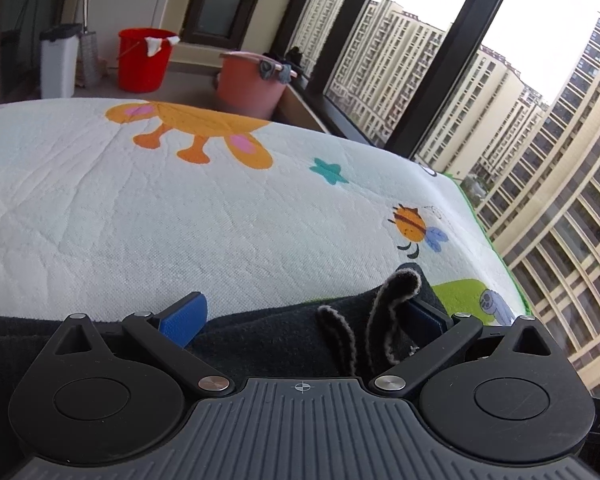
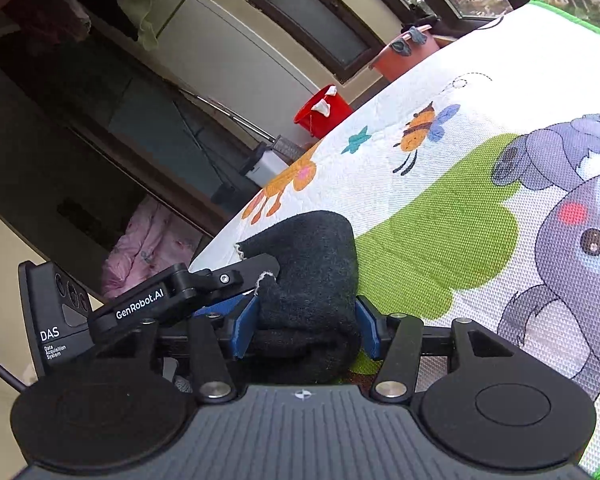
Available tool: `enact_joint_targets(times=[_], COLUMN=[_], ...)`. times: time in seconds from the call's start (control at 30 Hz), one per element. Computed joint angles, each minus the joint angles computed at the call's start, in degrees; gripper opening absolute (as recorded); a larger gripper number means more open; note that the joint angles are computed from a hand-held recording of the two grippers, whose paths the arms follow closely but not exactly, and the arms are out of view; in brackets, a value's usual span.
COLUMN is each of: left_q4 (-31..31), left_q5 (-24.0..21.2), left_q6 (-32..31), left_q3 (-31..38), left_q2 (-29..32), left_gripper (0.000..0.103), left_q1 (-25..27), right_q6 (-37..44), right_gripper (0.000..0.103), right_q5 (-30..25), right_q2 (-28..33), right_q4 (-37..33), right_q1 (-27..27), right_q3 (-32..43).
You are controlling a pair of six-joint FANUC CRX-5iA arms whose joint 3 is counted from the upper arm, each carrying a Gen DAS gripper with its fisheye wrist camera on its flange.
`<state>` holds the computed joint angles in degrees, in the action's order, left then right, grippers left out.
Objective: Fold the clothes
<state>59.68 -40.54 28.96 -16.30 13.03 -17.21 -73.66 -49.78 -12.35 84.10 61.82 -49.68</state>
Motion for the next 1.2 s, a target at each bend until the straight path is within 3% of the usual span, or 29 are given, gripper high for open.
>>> enact_joint_targets(times=[0.07, 0.2, 0.27, 0.37, 0.43, 0.53, 0.73, 0.87, 0.97, 1.0, 1.03, 1.13, 1.2], left_q4=[0.28, -1.08, -1.95, -2.02, 1.4, 5.94, 10.74, 9.75, 9.81, 9.96, 9.54, 7.24, 7.1], left_q5=[-1.66, -5.01, -5.78, -6.11, -4.96, -7.82, -16.69, -16.7, -19.13, -20.0, -18.93, -10.38, -9.98], left_q6=[0.9, 3.28, 4.05, 3.75, 0.15, -4.07, -6.02, -2.81, -0.22, 0.39, 0.71, -1.35, -1.54], left_q3=[-0.12, 0.28, 0.55, 0.1, -2.21, -3.83, -3.38, -1.84, -0.63, -0.33, -0.47, -2.17, -2.05], left_q2=[-0.5, -1.5, -1.86, -2.67, -4.27, -5.38, -3.88, -1.48, 1.31, 2.12, 2.1, -0.23, -0.04], left_gripper=[0.103, 0.103, 0.103, 0.103, 0.103, 0.103, 0.103, 0.103, 0.095, 0.083, 0.075, 0.076, 0.075], left_q1=[1.0, 2.79, 2.99, 2.53, 1.75, 1.86, 2.26, 0.74, 0.21, 0.04, -0.37, -2.02, -1.88], right_q6=[4.57, 18.43, 32.36, 51.2, 57.41, 66.1, 70.03, 69.64, 69.28, 69.19, 69.02, 68.42, 67.2], right_gripper=[0.035, 0.032, 0.032, 0.033, 0.034, 0.036, 0.041, 0.045, 0.047, 0.048, 0.05, 0.054, 0.055], right_q5=[-1.95, -12.38, -25.26, -34.78, -35.8, -36.93, -33.27, -33.08, -33.03, -33.03, -33.05, -32.61, -31.91], right_q2=[1.29, 1.92, 5.7, 12.01, 14.93, 19.07, 21.85, 21.84, 21.16, 21.01, 20.94, 20.46, 19.67], right_q4=[-1.03, -9.75, -16.53, -19.99, -20.24, -20.34, -18.75, -18.6, -18.69, -18.72, -18.77, -19.0, -18.62], right_q1=[0.64, 7.32, 12.94, 15.24, 15.24, 15.12, 14.57, 14.83, 15.06, 15.12, 15.12, 15.13, 15.3], right_q3=[1.01, 3.95, 9.24, 15.45, 17.9, 21.55, 23.51, 23.17, 22.44, 22.24, 22.2, 22.02, 21.22])
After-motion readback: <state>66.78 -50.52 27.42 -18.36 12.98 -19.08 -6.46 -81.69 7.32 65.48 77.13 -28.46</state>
